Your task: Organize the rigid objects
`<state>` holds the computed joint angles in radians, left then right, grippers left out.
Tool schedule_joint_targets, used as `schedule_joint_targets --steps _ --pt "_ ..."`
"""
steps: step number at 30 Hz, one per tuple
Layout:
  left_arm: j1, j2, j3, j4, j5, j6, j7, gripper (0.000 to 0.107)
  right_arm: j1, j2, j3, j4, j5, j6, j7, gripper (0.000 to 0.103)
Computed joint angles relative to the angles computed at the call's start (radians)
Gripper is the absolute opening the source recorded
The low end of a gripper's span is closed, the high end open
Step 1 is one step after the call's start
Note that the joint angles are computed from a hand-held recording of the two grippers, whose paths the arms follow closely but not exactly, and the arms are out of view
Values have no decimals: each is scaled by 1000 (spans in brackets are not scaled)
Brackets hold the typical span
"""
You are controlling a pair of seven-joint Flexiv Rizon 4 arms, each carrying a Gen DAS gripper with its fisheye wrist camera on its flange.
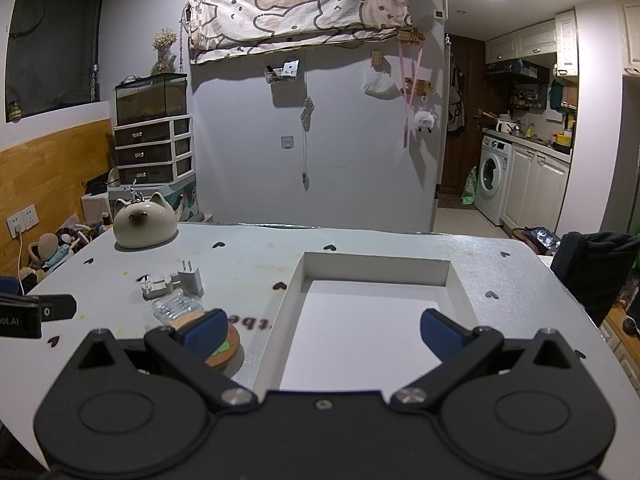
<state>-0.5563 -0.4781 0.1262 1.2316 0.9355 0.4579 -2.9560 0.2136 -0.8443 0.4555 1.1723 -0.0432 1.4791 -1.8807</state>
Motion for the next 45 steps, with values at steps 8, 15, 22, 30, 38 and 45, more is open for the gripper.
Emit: schedule_joint_targets --steps 8,15,22,30,38,45 --pt "0 0 -1 0 1 1 0 103 -1 1 1 2 2 1 -2 103" --pt "0 0 0 0 1 0 -2 103 -3 2 2 5 3 2 -3 103" --pt "-2 -1 0 -2 3 -1 -2 103 -3 2 3 6 2 5 -3 103" --pt "-1 0 0 1 4 0 -4 103 -3 1 4 6 0 6 -2 103" --pt "-5 13 -1 -15 13 -28 14 103 -1 1 3 2 -1 18 1 103" --pt "9 2 8 -37 37 -37 24 103 12 -38 -45 -86 -9 9 65 103"
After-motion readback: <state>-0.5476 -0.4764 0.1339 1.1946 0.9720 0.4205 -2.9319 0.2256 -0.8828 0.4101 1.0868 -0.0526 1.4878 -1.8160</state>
